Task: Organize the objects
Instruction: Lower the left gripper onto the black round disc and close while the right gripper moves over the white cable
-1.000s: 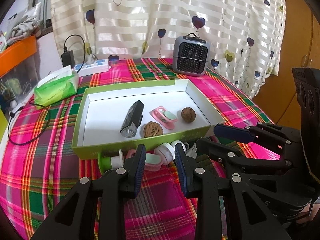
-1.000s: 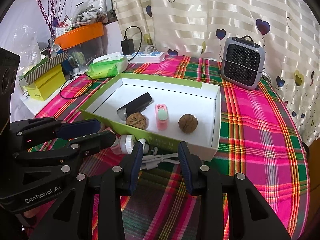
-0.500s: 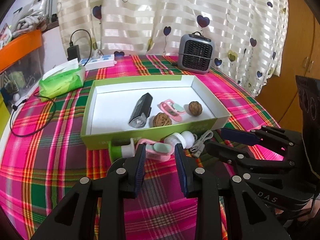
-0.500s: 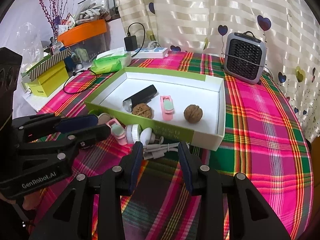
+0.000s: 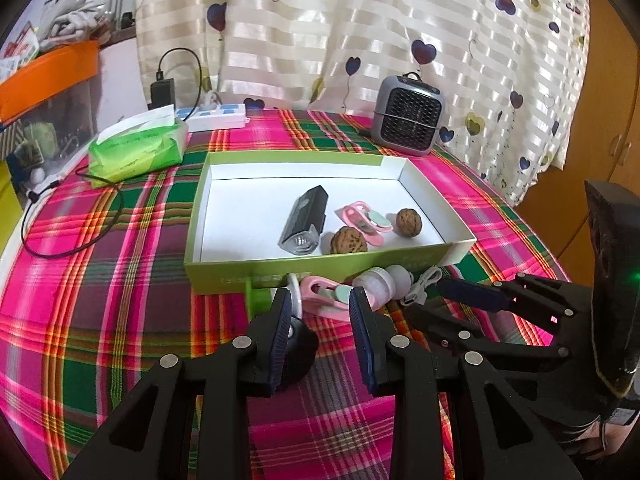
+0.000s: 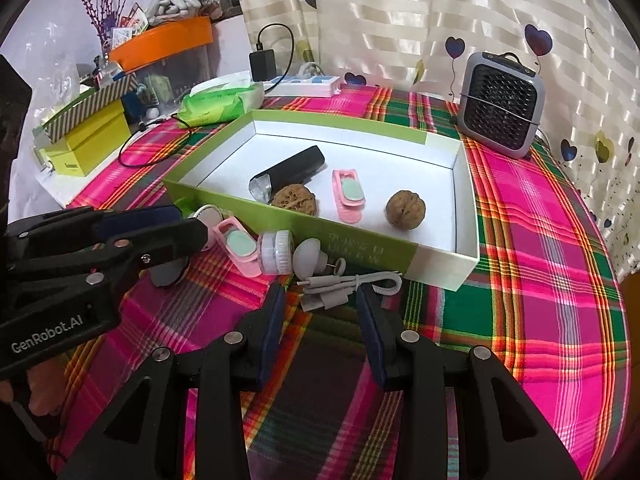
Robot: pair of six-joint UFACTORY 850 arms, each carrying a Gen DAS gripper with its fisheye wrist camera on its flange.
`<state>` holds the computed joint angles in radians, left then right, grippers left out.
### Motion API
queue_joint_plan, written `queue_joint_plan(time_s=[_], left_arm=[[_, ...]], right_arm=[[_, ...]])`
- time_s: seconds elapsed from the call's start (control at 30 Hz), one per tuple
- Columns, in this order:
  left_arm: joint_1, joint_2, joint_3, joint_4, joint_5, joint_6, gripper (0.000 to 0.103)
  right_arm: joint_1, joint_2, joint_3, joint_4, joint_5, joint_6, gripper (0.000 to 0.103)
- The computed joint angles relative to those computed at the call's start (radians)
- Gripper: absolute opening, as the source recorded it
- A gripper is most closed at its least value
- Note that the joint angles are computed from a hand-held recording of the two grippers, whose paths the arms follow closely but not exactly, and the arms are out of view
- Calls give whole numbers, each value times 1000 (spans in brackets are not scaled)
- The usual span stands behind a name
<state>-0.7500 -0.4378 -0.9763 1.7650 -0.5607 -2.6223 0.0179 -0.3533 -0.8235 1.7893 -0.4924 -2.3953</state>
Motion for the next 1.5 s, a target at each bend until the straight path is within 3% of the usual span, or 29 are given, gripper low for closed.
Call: queue_joint_plan(time_s=[0.37,0.8,0.97,1.1,1.33,1.4,1.5], left_arm=[[8,16,28,46,-2,-80,28],[3,17,32,51,-8,-90,28],[7,22,39,47,-11,-98,28],[10,26,46,43,-15,-96,28],[6,30,55,8,-33,-54,32],[3,32,59,-2,-45,-41,33],[4,33,67,-11,-49,-30,34]], right_arm=[[19,-15,-18,67,74,0,38],[-78,19,21,38,58,25,38],[-68,19,17,39,28,29,38],[-44,-13,-12,56,62,33,38],[-59,-41,-47,-49,63,104,38],[-63,-40,-45,-55,60,85,28],[-76,-42,-47,-105,38,104,28]])
